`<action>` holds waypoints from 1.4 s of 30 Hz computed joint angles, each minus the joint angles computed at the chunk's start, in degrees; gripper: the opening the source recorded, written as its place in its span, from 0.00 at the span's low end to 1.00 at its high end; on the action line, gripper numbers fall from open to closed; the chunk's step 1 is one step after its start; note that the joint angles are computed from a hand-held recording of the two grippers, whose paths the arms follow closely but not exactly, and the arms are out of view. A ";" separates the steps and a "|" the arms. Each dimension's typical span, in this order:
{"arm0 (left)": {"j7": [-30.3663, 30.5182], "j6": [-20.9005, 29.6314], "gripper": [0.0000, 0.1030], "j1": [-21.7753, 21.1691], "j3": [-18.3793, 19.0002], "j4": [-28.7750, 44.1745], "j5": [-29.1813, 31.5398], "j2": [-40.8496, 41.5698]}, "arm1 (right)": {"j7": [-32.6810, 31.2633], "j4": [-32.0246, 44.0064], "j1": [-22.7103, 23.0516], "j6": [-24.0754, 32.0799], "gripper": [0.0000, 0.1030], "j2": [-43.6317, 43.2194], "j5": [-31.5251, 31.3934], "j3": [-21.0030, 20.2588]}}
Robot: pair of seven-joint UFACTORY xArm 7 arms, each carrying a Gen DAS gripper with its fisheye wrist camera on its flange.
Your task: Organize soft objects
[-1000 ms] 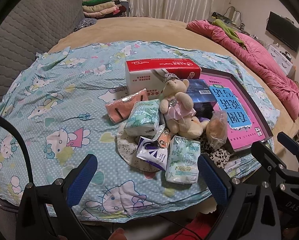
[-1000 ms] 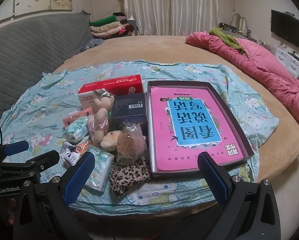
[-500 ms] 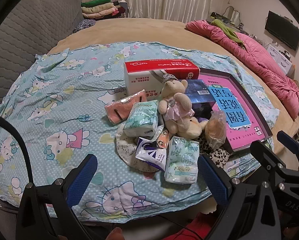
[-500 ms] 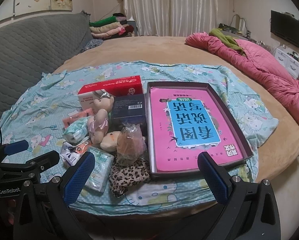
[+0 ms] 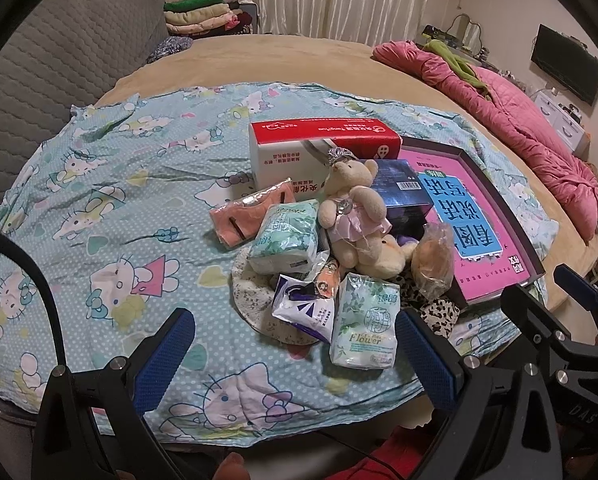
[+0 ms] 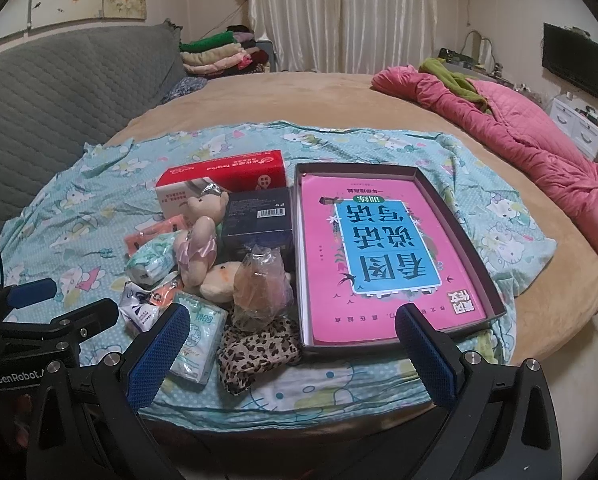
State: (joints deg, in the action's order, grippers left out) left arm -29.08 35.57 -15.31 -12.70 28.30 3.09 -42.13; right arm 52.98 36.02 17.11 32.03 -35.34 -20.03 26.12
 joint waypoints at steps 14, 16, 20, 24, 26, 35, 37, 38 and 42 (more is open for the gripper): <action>0.29 -2.99 0.98 0.66 2.29 -1.67 -1.28 0.19 | -0.10 0.78 -0.70 -0.80 0.99 2.22 -2.07 0.60; 0.80 -3.55 0.98 0.83 3.22 -2.03 -1.96 0.43 | -0.05 0.89 -0.80 -1.13 0.99 2.67 -2.59 0.66; 3.18 -4.74 0.98 0.12 5.88 -2.37 -4.55 1.82 | -0.08 1.26 -0.84 -1.46 0.99 4.10 -3.11 0.42; 7.21 -6.92 0.98 -0.66 8.83 -1.64 -7.61 5.29 | 0.18 1.83 -1.52 -2.70 0.99 6.27 -4.30 0.19; 9.76 -8.28 0.98 -1.31 10.37 -1.18 -9.57 7.21 | 0.10 2.27 -1.66 -3.16 0.99 7.59 -4.93 -0.03; 17.01 -10.94 0.88 -0.93 10.10 4.15 -12.84 17.66 | 0.62 4.35 -1.62 -5.19 0.99 13.10 -9.26 -1.12; 18.10 -12.09 0.86 -0.80 10.03 4.74 -13.39 19.06 | -0.05 4.29 -1.03 -6.40 0.99 13.94 -9.06 -2.23; 18.92 -12.27 0.84 -0.98 10.34 4.76 -14.04 19.28 | -0.27 4.38 -0.90 -6.73 0.99 14.47 -8.98 -2.59; 21.69 -12.41 0.78 -1.35 11.07 5.38 -16.55 20.81 | -0.49 5.19 -1.04 -8.11 0.96 16.61 -10.04 -3.22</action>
State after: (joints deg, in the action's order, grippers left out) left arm -7.39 23.16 -16.66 -1.63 33.68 -13.46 -21.32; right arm 52.49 41.21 16.07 23.92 -18.73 -30.07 22.90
